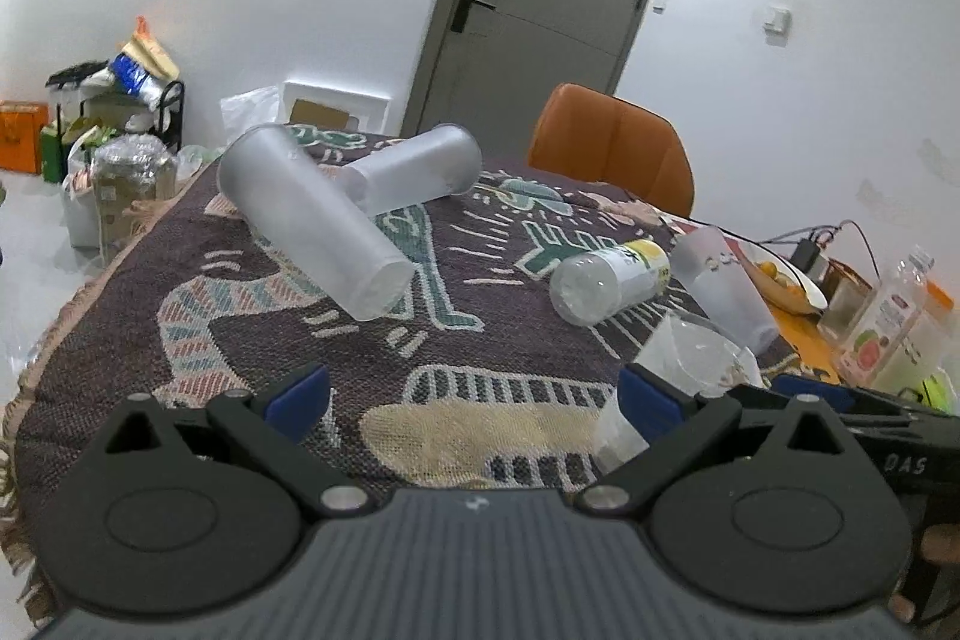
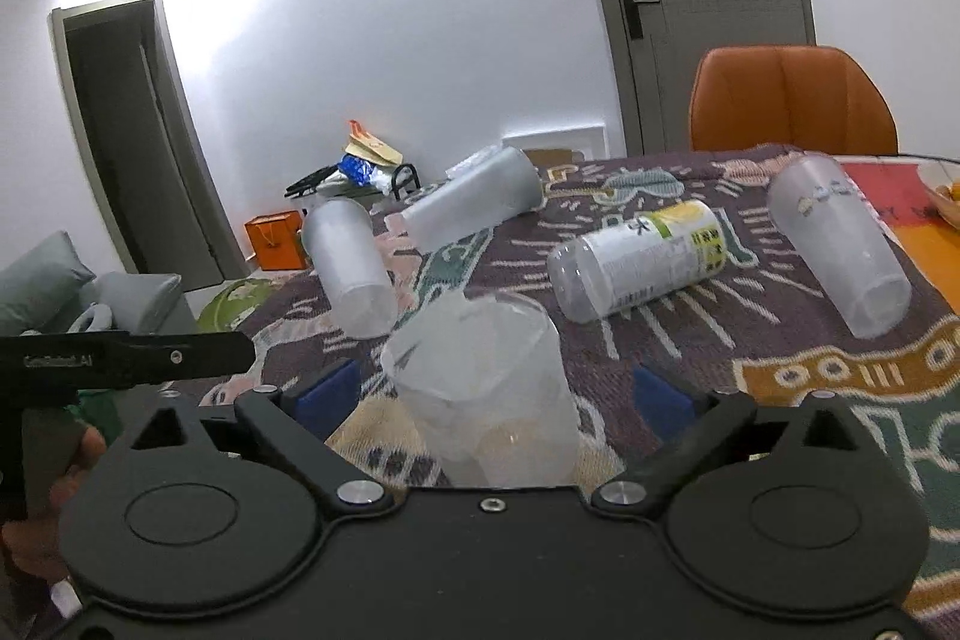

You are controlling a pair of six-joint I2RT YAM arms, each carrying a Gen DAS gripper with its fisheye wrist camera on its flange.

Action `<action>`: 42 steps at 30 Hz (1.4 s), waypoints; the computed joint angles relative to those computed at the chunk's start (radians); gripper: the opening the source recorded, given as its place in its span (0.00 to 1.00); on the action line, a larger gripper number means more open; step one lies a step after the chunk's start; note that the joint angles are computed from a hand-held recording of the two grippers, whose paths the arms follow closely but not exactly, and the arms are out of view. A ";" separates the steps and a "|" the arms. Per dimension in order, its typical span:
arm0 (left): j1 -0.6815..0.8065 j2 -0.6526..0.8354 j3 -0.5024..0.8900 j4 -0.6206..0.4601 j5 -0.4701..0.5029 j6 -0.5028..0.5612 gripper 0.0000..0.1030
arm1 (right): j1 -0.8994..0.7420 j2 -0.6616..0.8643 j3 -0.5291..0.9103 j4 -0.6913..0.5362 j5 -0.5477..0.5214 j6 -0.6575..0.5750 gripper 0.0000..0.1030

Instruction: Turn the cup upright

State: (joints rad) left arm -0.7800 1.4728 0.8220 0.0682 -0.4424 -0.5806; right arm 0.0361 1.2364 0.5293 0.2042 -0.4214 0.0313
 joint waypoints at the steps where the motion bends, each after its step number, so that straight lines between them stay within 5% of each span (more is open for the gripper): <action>1: -0.009 -0.002 0.000 -0.004 -0.007 0.014 0.98 | -0.012 -0.021 -0.009 -0.016 -0.004 -0.005 1.00; 17: -0.113 -0.030 -0.009 -0.045 -0.035 0.126 0.98 | -0.196 -0.224 -0.049 -0.291 -0.141 -0.080 1.00; 42: -0.169 0.003 0.027 -0.136 -0.085 0.118 0.98 | -0.224 -0.296 -0.099 -0.330 -0.162 -0.119 1.00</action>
State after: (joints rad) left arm -0.9487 1.4759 0.8490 -0.0674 -0.5276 -0.4624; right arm -0.1884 0.9407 0.4301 -0.1257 -0.5835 -0.0873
